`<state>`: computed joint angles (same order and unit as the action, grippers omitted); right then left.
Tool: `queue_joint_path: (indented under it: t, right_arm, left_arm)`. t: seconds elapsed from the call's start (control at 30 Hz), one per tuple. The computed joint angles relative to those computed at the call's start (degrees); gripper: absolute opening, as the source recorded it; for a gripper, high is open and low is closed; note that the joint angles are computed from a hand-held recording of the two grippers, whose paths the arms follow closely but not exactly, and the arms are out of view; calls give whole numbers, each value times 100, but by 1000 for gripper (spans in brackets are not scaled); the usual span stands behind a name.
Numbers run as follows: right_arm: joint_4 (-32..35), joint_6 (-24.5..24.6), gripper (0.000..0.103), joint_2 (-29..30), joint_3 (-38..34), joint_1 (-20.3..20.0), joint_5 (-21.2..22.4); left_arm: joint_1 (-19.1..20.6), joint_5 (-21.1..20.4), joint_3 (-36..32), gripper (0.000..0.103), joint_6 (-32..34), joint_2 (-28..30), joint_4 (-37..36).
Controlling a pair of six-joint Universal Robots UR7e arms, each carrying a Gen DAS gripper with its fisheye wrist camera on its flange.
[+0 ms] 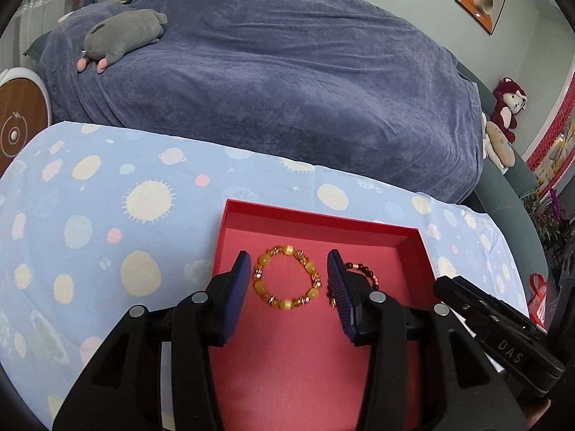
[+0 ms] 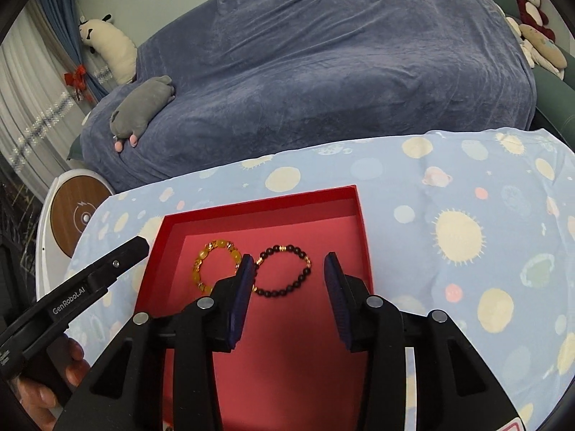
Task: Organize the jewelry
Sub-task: 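Withdraw both tools from the red box toward the remaining jewelry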
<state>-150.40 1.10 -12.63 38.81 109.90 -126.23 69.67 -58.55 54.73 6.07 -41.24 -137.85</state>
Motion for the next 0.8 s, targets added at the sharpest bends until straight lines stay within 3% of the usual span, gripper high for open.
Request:
queue_joint_path:
  t: [0.2, 0.5, 0.8]
  right_arm:
    - [-779, 14, 40, -754, 1517, 223, -341]
    - [-1424, 922, 40, -1841, 3943, 414, -608]
    - [-1561, 1752, 40, -2247, 5230, 544, -614]
  left_arm:
    - [-138, 213, 1220, 42, -18, -831, -419]
    - [-248, 510, 3123, 43, -236, -2073, -694]
    - [-259, 530, 4319, 43, -604, -2660, -539]
